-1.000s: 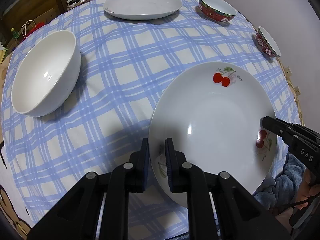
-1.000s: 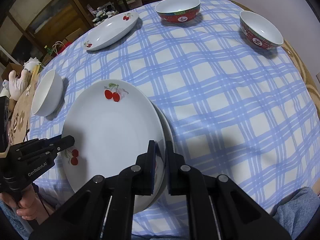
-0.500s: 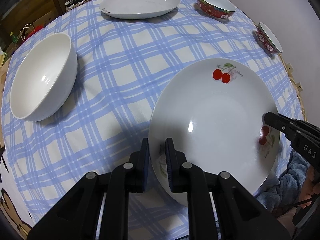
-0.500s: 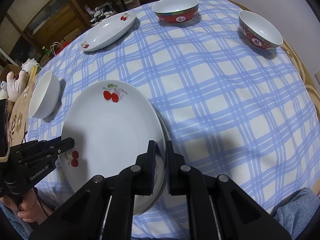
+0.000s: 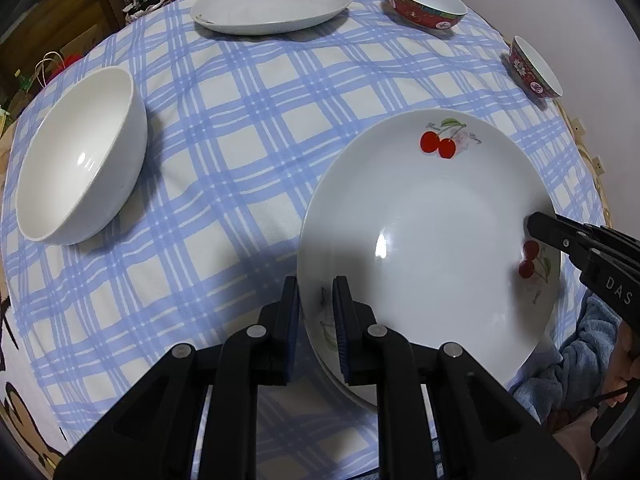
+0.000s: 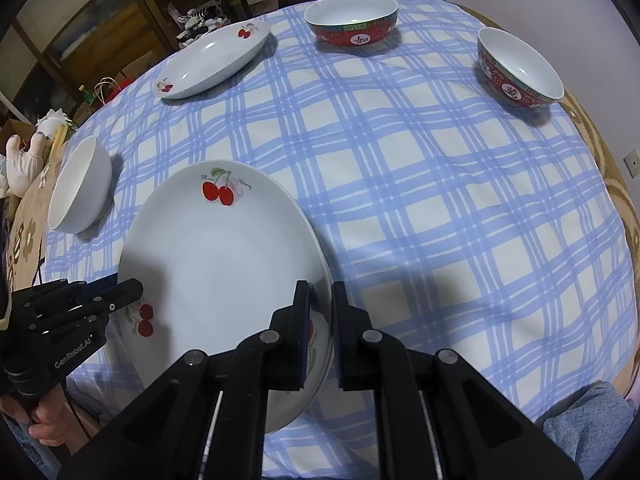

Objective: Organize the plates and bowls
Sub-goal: 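Lower the held cherry plate onto the other cherry plate, then open both tools and lift them off the stacked cherry plates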

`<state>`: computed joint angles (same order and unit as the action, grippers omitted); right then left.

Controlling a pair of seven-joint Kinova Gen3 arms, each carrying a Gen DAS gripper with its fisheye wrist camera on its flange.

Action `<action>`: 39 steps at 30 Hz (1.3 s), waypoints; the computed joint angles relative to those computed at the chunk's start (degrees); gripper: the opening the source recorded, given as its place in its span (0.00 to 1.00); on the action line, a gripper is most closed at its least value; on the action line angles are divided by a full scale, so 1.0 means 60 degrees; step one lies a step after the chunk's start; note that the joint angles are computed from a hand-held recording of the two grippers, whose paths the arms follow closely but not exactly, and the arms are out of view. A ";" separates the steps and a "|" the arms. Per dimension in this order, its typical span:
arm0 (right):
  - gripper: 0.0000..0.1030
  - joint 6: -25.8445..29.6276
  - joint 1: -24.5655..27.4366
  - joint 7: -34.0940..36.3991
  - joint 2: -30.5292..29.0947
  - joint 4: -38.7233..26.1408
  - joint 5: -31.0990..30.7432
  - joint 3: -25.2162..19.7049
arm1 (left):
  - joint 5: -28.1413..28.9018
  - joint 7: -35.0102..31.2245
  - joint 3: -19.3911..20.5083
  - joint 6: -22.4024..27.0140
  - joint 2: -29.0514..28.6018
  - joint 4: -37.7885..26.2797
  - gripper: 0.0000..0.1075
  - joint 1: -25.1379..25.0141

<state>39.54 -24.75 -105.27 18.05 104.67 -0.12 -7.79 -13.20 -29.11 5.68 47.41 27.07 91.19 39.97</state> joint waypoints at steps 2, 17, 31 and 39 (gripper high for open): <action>0.11 0.0085 -0.0054 -0.0076 0.0042 -0.0060 0.0077 0.0043 | -0.0036 -0.0061 0.0009 0.0094 -0.0011 -0.0033 0.15 0.0006; 0.11 0.0399 -0.0154 -0.0272 0.0261 -0.0287 0.0238 0.0063 | -0.0074 -0.0127 0.0017 0.0188 0.0016 -0.0035 0.15 -0.0005; 0.14 0.0353 -0.0144 -0.0254 0.0261 -0.0252 0.0194 0.0065 | -0.0052 -0.0203 0.0059 0.0155 -0.0170 0.0192 0.15 0.0002; 0.17 0.0352 -0.0218 -0.0394 0.0174 -0.0253 0.0299 0.0077 | -0.0340 0.0100 0.0001 0.0305 -0.0279 0.0230 0.16 0.0241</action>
<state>41.65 -26.06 -107.63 19.09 103.15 1.67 -7.33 -15.24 -28.50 5.69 49.24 25.39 92.57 41.41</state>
